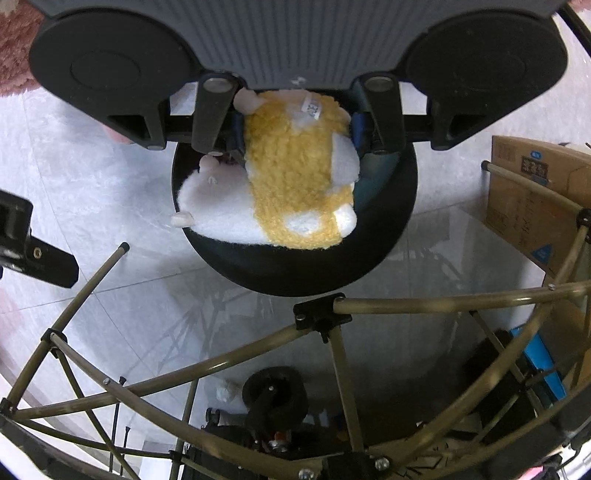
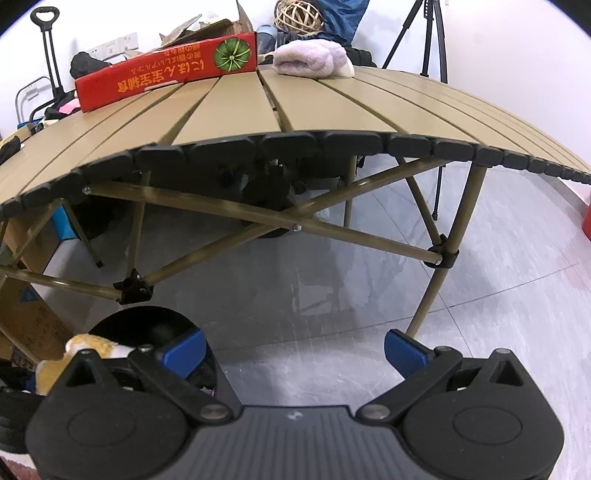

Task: Collect trash
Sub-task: 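Lower the plush toy into the bin and open the left tool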

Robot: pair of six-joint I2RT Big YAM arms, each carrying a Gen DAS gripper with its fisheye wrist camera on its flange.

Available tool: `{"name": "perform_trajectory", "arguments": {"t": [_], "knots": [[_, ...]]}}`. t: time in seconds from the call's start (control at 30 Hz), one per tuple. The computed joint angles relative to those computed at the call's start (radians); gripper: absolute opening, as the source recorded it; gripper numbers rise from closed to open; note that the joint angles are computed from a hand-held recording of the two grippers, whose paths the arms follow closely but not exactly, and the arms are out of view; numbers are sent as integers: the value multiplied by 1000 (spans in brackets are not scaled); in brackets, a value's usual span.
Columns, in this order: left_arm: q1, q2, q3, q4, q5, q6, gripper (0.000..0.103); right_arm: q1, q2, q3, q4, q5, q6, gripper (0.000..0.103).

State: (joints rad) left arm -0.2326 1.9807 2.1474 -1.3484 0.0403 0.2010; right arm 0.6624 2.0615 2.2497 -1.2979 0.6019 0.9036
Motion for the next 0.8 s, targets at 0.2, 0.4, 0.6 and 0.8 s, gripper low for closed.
{"name": "perform_trajectory", "arguments": {"t": [0.2, 0.4, 0.6, 0.8], "knots": [[2, 10, 10, -15, 25, -4, 53, -3, 11, 12, -16, -4, 4, 103], [7, 10, 19, -17, 27, -32, 103, -4, 12, 14, -23, -2, 8, 103], [7, 18, 36, -27, 9, -33, 103, -5, 14, 15, -27, -4, 10, 103], [6, 11, 26, -22, 6, -25, 103, -6, 15, 14, -27, -6, 7, 103]]}}
